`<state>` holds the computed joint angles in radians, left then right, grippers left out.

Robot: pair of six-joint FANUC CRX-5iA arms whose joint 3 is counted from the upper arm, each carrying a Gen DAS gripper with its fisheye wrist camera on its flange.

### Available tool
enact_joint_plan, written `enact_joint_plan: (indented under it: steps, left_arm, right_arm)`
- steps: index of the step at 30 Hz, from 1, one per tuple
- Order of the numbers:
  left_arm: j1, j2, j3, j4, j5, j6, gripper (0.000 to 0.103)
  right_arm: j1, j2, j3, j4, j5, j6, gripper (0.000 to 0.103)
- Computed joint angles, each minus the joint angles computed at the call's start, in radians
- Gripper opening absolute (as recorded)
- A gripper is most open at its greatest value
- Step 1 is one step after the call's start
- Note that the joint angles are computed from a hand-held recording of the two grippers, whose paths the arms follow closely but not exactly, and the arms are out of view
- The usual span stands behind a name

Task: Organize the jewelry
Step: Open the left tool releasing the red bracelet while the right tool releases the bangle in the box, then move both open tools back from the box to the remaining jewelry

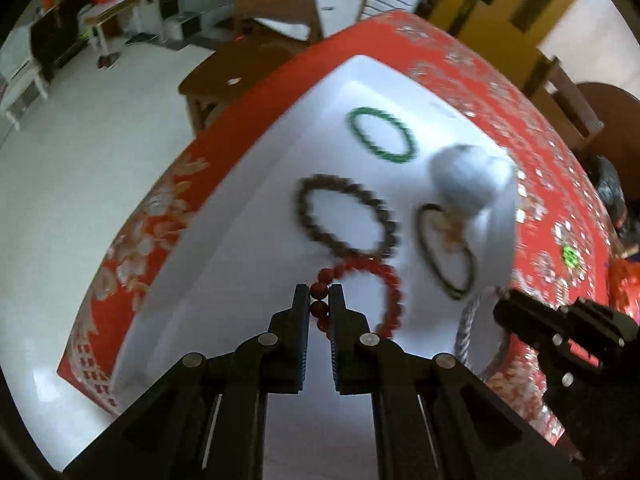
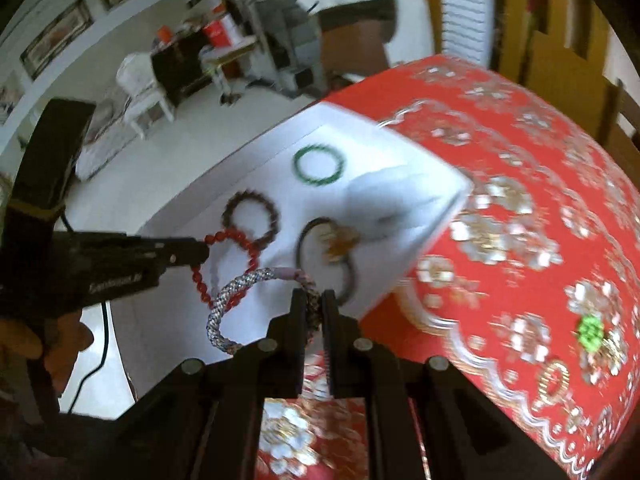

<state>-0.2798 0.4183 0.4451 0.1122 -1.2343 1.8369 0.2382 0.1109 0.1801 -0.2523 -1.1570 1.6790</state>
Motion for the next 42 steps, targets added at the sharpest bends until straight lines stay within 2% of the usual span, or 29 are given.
enact_joint_plan:
  steps: [11, 12, 14, 15, 19, 21, 25, 33, 42]
  left_arm:
    - [-0.002, -0.001, 0.017, -0.07, -0.021, 0.016, 0.022]
    - [-0.003, 0.001, 0.021, -0.073, -0.023, 0.024, 0.024]
    - [-0.007, 0.0, 0.028, -0.09, -0.025, 0.039, 0.039]
    - [-0.013, -0.005, 0.03, -0.109, -0.02, 0.05, 0.042]
    - [-0.026, -0.014, 0.038, -0.146, -0.013, 0.049, 0.047]
    - [-0.033, -0.022, 0.039, -0.161, -0.009, 0.046, 0.047]
    - [-0.05, -0.026, 0.056, -0.183, -0.011, 0.053, 0.047]
    - [-0.1, 0.001, 0.133, -0.216, -0.032, 0.059, 0.047]
    - [-0.179, 0.091, 0.258, -0.168, -0.049, 0.006, 0.047]
  right_arm:
    - [0.081, 0.085, 0.0, 0.099, -0.017, -0.035, 0.007]
    - [0.084, 0.08, -0.009, 0.104, -0.006, -0.041, 0.01]
    - [0.088, 0.075, -0.017, 0.115, 0.003, -0.058, 0.022]
    - [0.087, 0.075, -0.017, 0.113, 0.003, -0.065, 0.029]
    - [0.068, 0.054, -0.018, 0.071, 0.004, -0.06, 0.031]
    - [0.058, 0.037, -0.022, 0.053, 0.012, -0.049, 0.033]
    - [0.052, -0.002, -0.04, 0.042, 0.036, -0.064, 0.045]
    - [0.02, -0.047, -0.06, 0.04, 0.054, -0.093, 0.047]
    - [-0.044, -0.117, -0.134, 0.111, 0.08, -0.161, 0.052]
